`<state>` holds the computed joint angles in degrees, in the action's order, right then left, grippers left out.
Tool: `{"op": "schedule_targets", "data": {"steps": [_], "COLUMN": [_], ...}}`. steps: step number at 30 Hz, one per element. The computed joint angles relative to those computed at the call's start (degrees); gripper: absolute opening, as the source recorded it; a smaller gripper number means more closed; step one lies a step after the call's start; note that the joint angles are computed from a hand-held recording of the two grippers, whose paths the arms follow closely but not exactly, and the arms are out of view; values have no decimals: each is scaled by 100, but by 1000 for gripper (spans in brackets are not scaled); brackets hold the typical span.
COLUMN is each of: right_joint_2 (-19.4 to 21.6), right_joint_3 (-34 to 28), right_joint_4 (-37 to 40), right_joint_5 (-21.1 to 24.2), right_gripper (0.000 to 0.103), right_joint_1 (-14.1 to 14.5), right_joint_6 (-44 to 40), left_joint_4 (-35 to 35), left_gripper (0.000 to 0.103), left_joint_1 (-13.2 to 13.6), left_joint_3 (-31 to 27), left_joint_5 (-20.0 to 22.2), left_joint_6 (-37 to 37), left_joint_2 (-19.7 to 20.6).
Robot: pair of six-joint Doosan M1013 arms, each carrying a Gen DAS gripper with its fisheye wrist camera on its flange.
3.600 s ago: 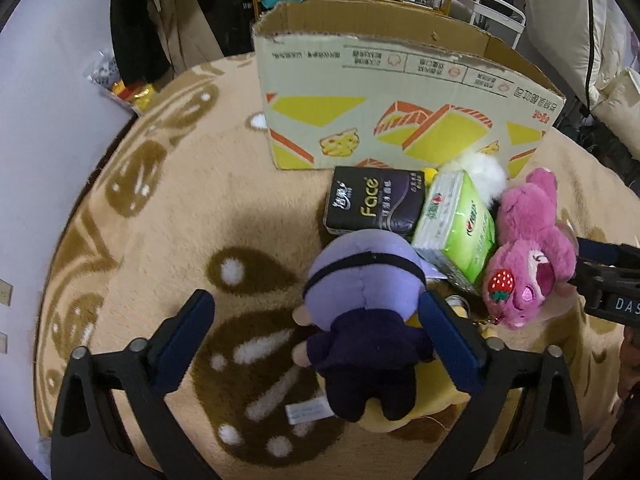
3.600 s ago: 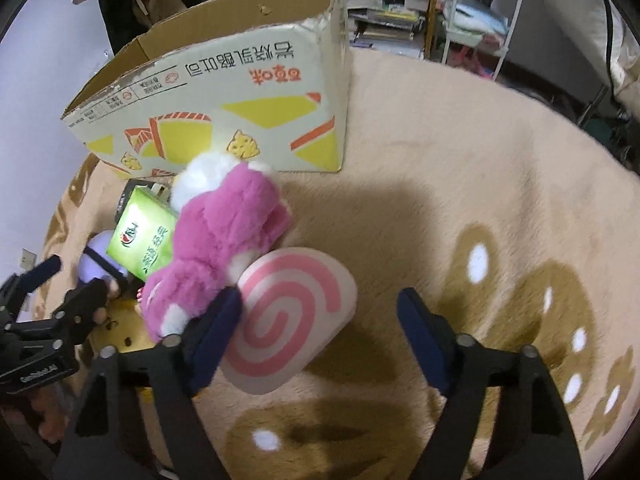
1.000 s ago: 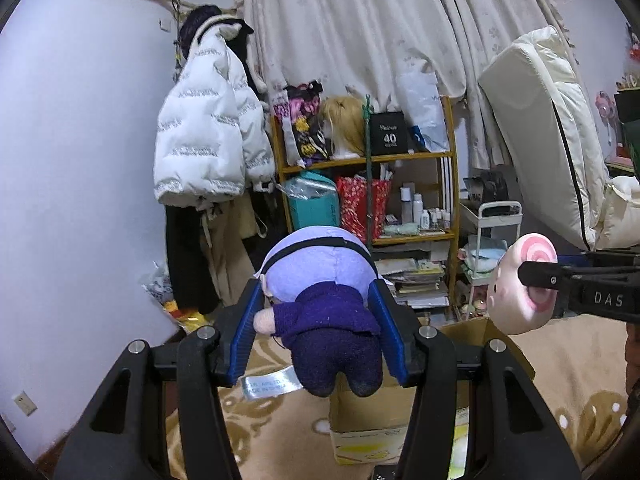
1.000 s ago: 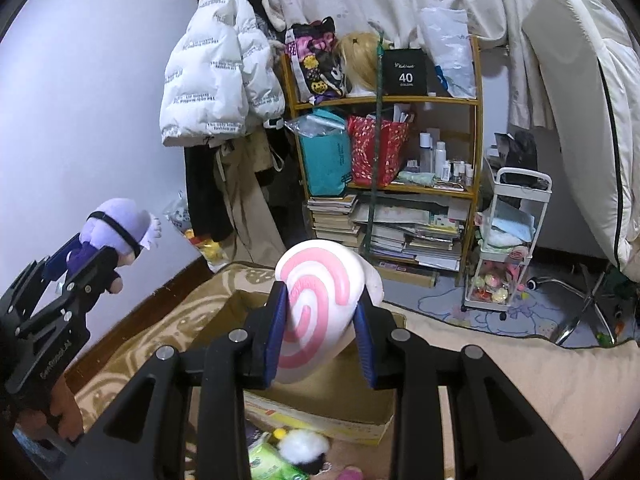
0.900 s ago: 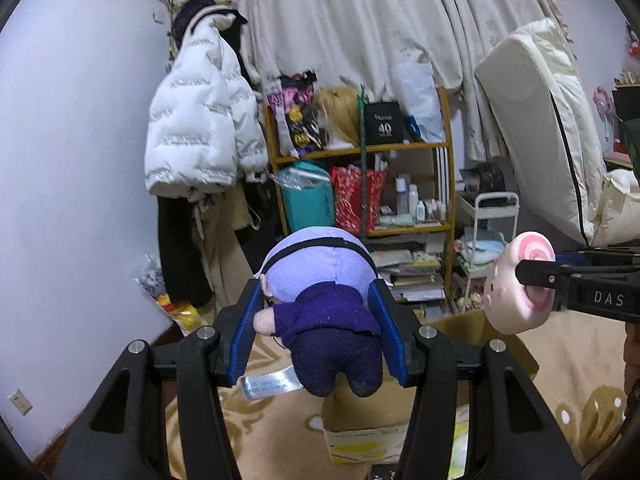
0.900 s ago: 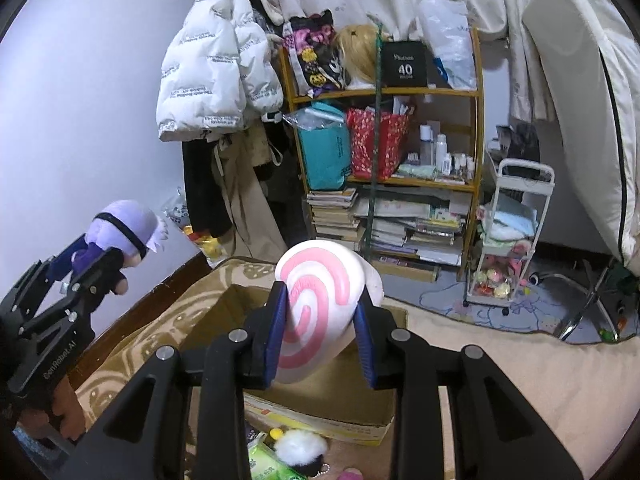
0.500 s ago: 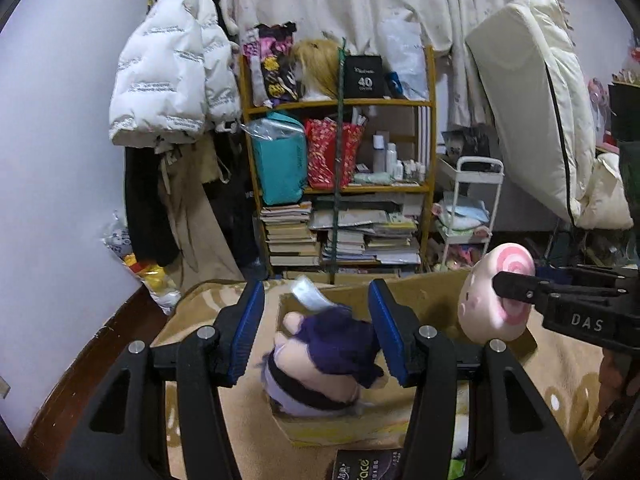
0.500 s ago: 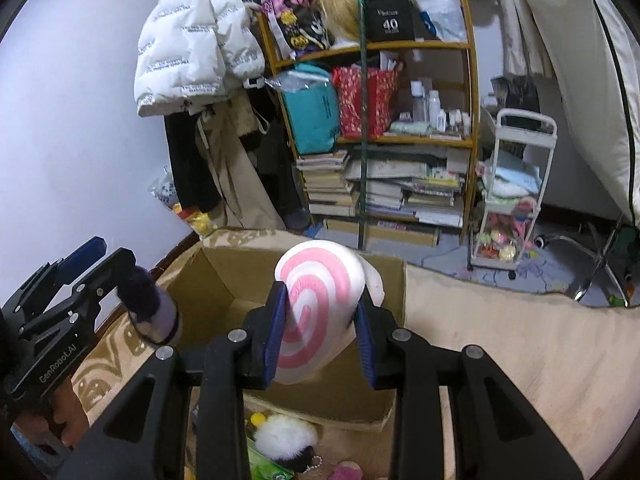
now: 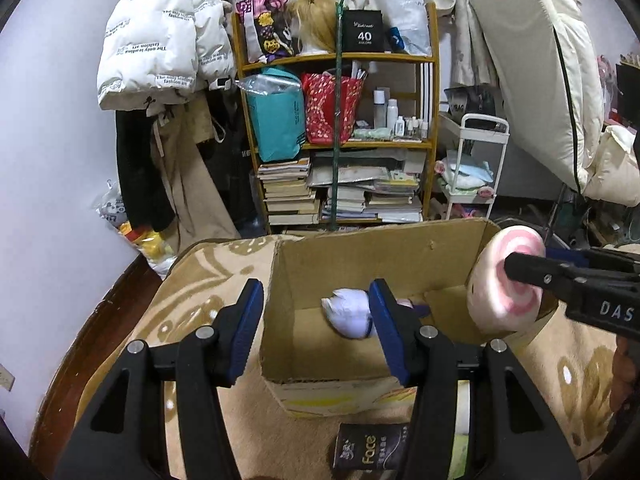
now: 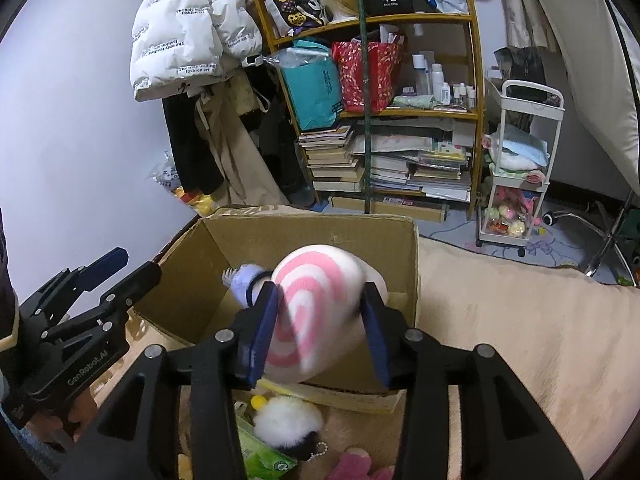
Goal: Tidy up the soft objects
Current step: 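Carry both plushes over the cardboard box and open both grippers inside, then move both grippers back toward the yellow dog plush and pink bear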
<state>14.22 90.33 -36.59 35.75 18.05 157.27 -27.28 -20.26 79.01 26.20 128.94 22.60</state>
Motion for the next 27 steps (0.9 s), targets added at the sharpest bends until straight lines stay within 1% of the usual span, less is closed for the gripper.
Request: {"op": "schedule_targets", "data": {"steps": [1,2,3,4,5,6,7,9,10,12,13,14,17,20,22,27], "right_joint_2": [-15,-28,-46,-61,-83,-98,-111,-149,-176,-223,-253,-292,-375,-463,-534,-704], "right_joint_3": [14,19,29,40,45,41,35,34,35,40,48,64,64,66,76,145], "right_joint_4": [-15,-21,-64,-126,-172,-174,-180,-254,-311,-401,-477,-567,-666,-735,-891,-1223], "right_joint_5": [-18,-31,-42,-43,-20,14,46,110,148,199,235,256,321,379,462,689], "right_gripper": [49,57,62,62,63,65,68,83,86,98,101,103,103,103,103,103], "right_joint_1": [5,7,18,36,59,76,93,146,182,242,285,330,416,498,578,788], "right_joint_6": [22,26,66,132,179,178,179,218,236,258,309,389,520,623,744,1015], "left_joint_4": [29,83,156,184,222,252,278,321,367,490,509,516,572,480,526,502], "left_gripper": [55,56,57,58,62,67,70,79,82,92,94,95,96,96,96,96], "left_joint_1": [12,13,13,17,22,24,28,43,46,51,59,71,111,182,221,293], "left_joint_3": [1,4,20,23,44,70,100,166,201,296,365,410,457,539,620,867], "left_joint_5": [17,26,36,53,71,65,49,14,-8,-99,-171,-192,-102,30,50,30], "left_joint_6": [-16,-56,-110,-131,-151,-170,-188,-220,-253,-332,-341,-340,-436,-518,-664,-600], "left_joint_2": [-8,-20,-41,-53,-81,-110,-141,-215,-255,-345,-404,-452,-557,-695,-803,-1084]}}
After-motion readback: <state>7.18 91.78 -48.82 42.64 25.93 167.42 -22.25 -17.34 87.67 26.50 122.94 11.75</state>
